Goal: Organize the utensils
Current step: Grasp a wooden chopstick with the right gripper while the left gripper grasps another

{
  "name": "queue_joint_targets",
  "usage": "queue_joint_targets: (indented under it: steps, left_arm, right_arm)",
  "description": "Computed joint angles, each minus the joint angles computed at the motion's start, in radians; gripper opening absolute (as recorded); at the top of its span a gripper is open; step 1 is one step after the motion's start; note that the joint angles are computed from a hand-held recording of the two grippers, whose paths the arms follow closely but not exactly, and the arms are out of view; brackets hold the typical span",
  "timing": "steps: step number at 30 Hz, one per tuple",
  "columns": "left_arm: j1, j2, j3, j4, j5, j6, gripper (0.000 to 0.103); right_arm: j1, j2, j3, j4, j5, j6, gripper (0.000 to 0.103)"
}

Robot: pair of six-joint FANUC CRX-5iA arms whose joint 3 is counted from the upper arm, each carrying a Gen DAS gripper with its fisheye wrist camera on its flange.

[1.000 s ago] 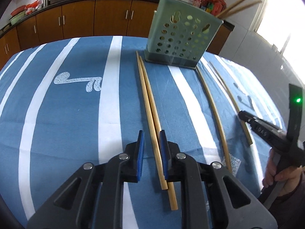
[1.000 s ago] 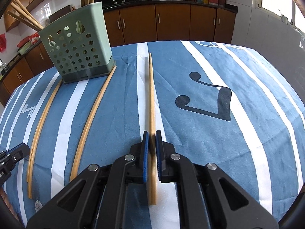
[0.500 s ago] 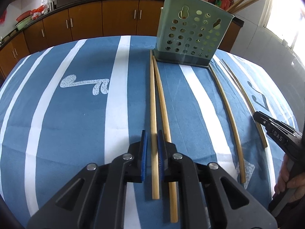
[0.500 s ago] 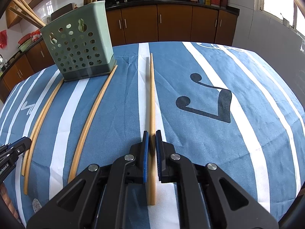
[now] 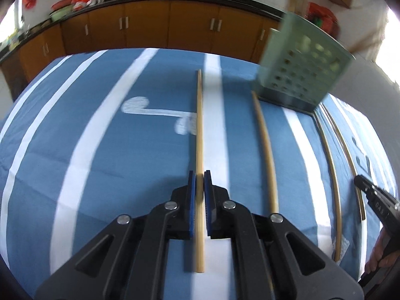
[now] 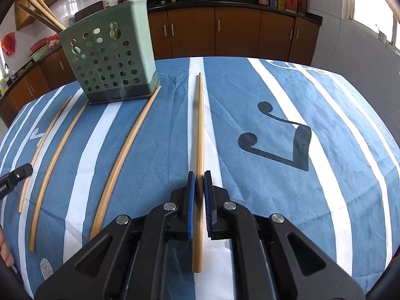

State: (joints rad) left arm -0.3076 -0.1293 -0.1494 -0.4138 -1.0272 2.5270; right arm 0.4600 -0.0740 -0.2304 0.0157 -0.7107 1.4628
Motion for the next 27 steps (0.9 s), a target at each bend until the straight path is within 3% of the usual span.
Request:
queue_joint_targets:
  steps: [4, 11, 27]
  left_arm:
    - [0.040, -0.026, -0.033, 0.045, 0.040, -0.030, 0.008]
    - [-0.017, -0.001, -0.005, -0.046, 0.009, 0.001, 0.010]
    - [0.003, -0.018, -0.028, -0.022, 0.042, -0.006, 0.010]
  right_arm:
    - [-0.008, 0.017, 0.024, -0.026, -0.005, 0.041, 0.008]
    - [-0.021, 0.028, 0.038, -0.043, -0.007, 0.050, 0.008]
    - [-0.010, 0.023, 0.028, -0.017, -0.002, 0.030, 0.010]
